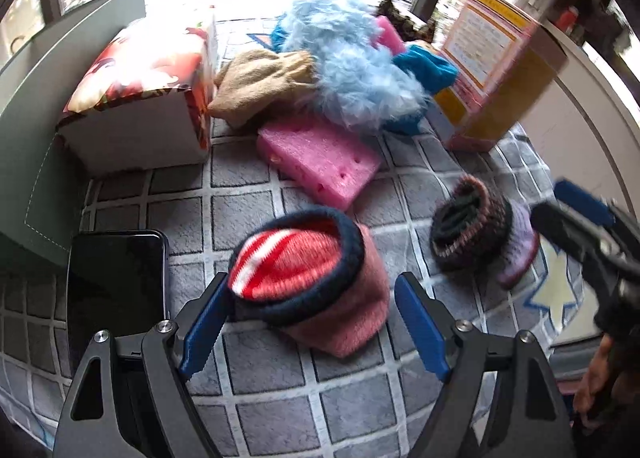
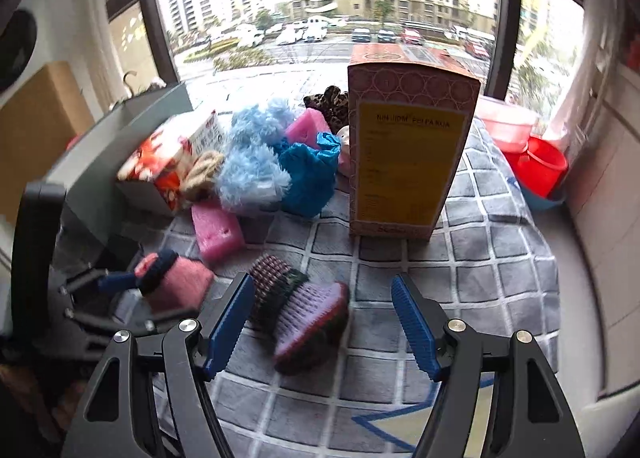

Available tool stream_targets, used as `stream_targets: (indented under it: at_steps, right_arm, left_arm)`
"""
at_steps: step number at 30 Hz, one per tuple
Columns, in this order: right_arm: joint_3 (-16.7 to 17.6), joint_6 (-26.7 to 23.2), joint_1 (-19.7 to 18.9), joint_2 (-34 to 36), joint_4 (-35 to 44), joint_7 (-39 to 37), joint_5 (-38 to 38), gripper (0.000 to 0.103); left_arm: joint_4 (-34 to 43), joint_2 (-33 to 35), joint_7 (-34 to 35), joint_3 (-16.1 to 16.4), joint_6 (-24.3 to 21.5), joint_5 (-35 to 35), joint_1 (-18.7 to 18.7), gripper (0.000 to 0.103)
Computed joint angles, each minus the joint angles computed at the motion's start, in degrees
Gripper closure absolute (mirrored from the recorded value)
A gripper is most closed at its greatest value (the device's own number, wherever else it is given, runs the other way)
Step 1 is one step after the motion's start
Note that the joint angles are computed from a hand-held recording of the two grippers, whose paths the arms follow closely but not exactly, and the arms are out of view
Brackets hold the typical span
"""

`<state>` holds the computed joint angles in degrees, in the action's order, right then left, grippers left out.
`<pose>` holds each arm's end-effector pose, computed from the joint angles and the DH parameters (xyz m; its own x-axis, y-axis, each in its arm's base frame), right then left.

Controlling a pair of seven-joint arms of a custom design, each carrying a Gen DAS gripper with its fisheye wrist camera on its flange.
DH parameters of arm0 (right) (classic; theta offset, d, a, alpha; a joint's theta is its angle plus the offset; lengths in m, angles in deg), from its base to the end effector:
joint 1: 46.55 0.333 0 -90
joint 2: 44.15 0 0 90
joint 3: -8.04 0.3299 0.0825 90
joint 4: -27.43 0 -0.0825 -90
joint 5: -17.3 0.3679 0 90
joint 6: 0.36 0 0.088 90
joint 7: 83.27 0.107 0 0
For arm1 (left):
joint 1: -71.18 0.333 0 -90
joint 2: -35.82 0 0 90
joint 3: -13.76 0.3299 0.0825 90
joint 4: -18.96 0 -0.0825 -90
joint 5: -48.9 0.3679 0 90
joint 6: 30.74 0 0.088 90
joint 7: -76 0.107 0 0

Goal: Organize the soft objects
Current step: 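Close the left tool on the red-striped hat while the right tool grasps the purple bootie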

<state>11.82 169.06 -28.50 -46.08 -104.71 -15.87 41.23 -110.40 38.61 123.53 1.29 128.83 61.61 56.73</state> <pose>0.5091 0.1750 0.4593 0.4033 -0.9127 -0.0656 -0.7165 -0.2704 -0.6431 0.4892 -0.2584 0.4182 0.0402 -0.9812 0.1887 -0.8935 -0.1198 -0.4328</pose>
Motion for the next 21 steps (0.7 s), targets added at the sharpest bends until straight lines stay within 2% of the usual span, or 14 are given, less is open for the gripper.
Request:
stream_targets:
  at_steps: [2, 4, 7, 12, 16, 21]
  right_arm:
    - [-0.09, -0.36, -0.29, 0.05, -0.07, 0.69, -1.37, 0.031]
    - [-0.13, -0.82, -0.13, 0.19, 0.10, -0.62, 0.43, 0.031]
    - [0.10, -1.15, 0.32, 0.20, 0.00, -3.33, 3.03, 0.031]
    - [0.65, -3.06, 0.46, 1.23, 0.50, -4.36, 1.66, 0.031]
    - [1.13, -3.31, 0.39, 1.98, 0.69, -3.86, -2.49, 0.031]
    - [1.43, -3.02, 0.32, 3.73, 1.71, -0.88, -11.56, 0.031]
  left_arm:
    - [0.84, 0.52, -1.43, 0.24, -0.51, 0.57, 0.00, 0.021]
    - [0.81, 0.14, 0.15, 0.26, -0.80, -0.53, 0.32, 0.027]
    - [1.14, 0.05, 0.16, 0.21, -2.03, 0.54, 0.18, 0.028]
    - [1.82, 0.54, -1.27, 0.27, -2.91, 3.43, -0.14, 0.028]
    - [4.38, 2.50, -4.98, 0.47, -5.50, 8.81, -1.46, 0.028]
    - [4.59, 2.80, -6.73, 0.54, -5.41, 9.93, -2.06, 0.028]
